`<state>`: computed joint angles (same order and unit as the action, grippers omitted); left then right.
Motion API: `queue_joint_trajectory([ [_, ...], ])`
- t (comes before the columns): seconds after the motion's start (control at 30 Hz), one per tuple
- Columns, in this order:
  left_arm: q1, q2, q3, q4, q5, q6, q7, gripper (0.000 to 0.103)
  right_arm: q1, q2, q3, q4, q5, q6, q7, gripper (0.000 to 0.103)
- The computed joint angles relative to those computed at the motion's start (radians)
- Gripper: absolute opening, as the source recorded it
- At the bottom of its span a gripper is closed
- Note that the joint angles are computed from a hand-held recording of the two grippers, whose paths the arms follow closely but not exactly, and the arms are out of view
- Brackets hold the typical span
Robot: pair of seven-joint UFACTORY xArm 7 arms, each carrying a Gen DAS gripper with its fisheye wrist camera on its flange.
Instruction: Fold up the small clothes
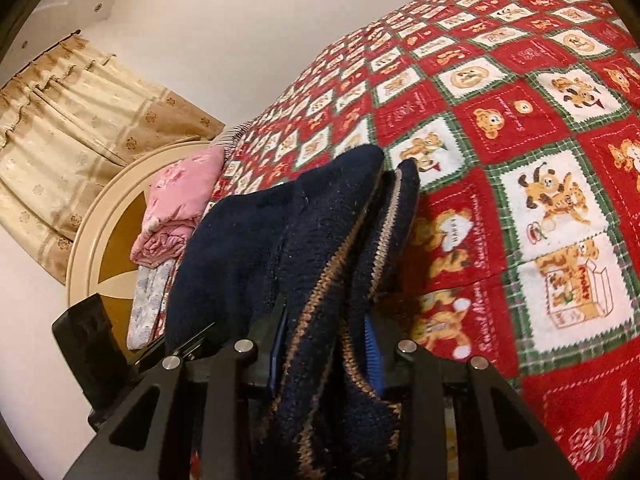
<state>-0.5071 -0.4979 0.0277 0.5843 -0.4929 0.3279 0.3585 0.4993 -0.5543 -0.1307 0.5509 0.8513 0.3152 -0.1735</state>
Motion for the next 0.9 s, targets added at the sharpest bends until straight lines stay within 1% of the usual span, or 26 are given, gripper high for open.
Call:
queue_joint_trajectory([
  [0.13, 0.031, -0.066, -0.009, -0.024, 0.033, 0.027, -0.021, 0.04, 0.026, -0.039, 0.01, -0.02, 0.018, -0.012, 0.009, 0.034],
  [0.33, 0.076, -0.19, 0.002, -0.073, 0.08, 0.092, -0.054, 0.04, 0.074, -0.055, 0.052, -0.019, -0.004, -0.035, 0.07, 0.033],
  [0.57, 0.158, -0.367, 0.031, -0.135, 0.149, 0.185, -0.087, 0.04, 0.191, -0.015, 0.08, 0.027, -0.001, -0.091, 0.111, 0.033],
  [0.7, 0.21, -0.455, 0.065, -0.161, 0.179, 0.239, -0.086, 0.04, 0.252, 0.047, 0.105, 0.083, -0.005, -0.12, 0.131, 0.033],
  [0.83, 0.286, -0.548, 0.117, -0.187, 0.21, 0.297, -0.063, 0.04, 0.287, 0.133, 0.145, 0.166, -0.021, -0.134, 0.149, 0.033],
  [0.9, 0.327, -0.582, 0.144, -0.193, 0.225, 0.323, -0.045, 0.04, 0.292, 0.181, 0.175, 0.211, -0.033, -0.136, 0.158, 0.033],
])
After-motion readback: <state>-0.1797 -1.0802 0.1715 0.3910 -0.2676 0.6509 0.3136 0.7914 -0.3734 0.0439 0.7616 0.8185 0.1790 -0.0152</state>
